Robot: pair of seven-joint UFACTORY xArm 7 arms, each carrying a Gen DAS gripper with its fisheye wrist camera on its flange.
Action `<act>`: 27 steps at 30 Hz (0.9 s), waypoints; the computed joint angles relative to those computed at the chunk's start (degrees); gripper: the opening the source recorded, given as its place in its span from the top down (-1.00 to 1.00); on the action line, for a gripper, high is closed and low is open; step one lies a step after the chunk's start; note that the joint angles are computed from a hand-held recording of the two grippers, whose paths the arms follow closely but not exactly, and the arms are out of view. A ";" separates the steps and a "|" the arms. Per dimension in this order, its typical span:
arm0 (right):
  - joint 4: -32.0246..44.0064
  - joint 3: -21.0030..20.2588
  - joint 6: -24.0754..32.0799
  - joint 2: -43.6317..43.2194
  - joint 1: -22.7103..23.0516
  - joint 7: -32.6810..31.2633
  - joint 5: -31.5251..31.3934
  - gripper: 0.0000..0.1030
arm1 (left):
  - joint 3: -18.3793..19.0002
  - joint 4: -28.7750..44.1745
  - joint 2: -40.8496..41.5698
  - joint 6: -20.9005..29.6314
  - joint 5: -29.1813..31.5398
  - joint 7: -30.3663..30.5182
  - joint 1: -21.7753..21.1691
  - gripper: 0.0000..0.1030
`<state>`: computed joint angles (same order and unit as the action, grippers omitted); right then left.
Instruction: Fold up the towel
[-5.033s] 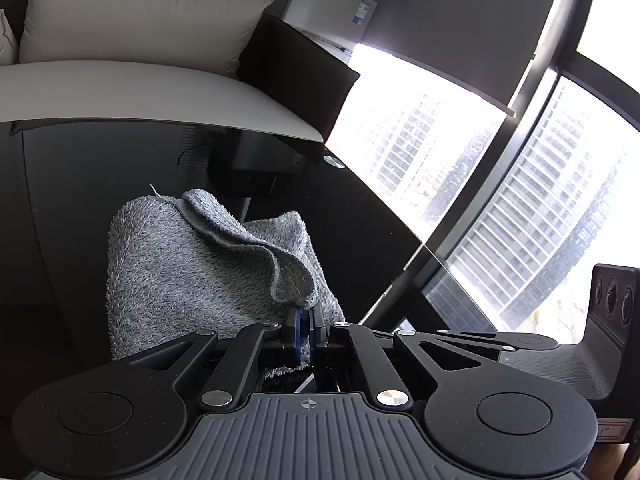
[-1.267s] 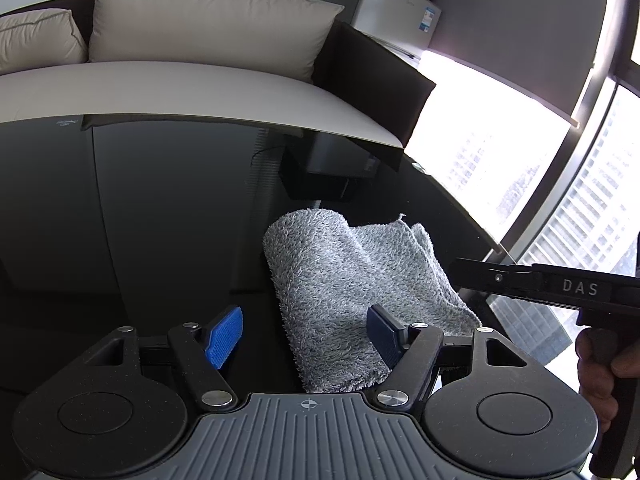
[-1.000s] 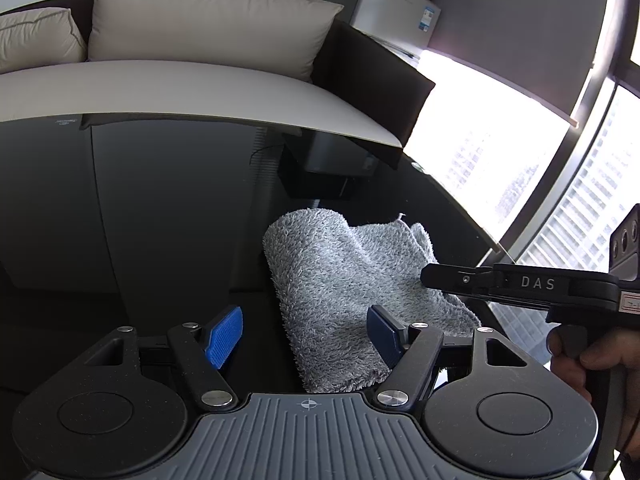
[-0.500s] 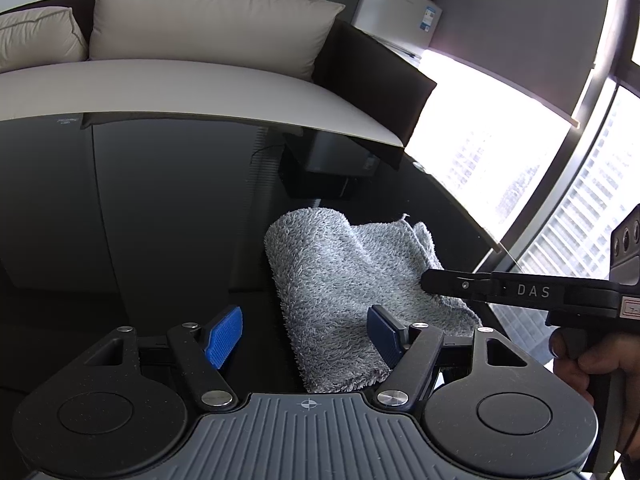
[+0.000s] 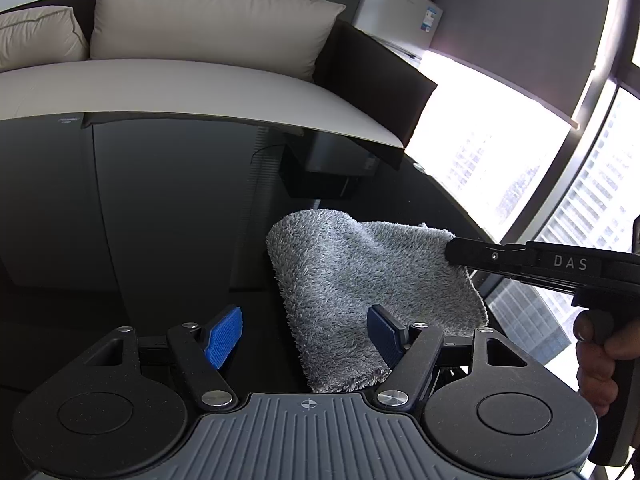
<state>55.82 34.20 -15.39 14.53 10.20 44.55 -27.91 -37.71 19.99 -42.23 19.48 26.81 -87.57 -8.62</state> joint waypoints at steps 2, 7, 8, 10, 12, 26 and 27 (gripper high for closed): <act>-0.44 0.06 -0.45 -0.82 -0.44 0.40 -0.25 0.95 | 0.11 -0.11 -0.12 0.05 -0.03 -0.04 -0.14 -0.28; -1.11 -1.15 1.01 -2.14 0.06 1.53 -0.70 0.95 | 0.32 0.00 0.13 0.15 0.02 0.30 -0.30 -0.28; -1.16 -1.34 1.64 -2.19 0.28 1.24 -0.37 0.95 | 0.41 0.02 0.26 0.12 0.03 0.41 -0.35 -0.28; -0.86 -0.53 3.61 -1.70 -0.19 0.00 0.37 0.95 | 0.61 0.04 0.50 0.03 0.07 0.72 -0.47 -0.28; -0.18 1.99 6.82 -0.52 -2.08 -1.29 1.20 0.95 | 0.93 -0.05 0.56 0.03 0.07 1.13 -0.68 -0.29; -1.14 -4.47 -0.76 0.23 5.04 -9.41 12.40 0.52 | 1.47 -0.24 0.29 0.10 -0.56 2.25 -1.15 -0.32; -0.62 -6.20 -1.23 0.65 6.72 -9.41 12.93 0.49 | 1.44 -0.23 0.28 0.11 -0.56 2.28 -1.15 -0.32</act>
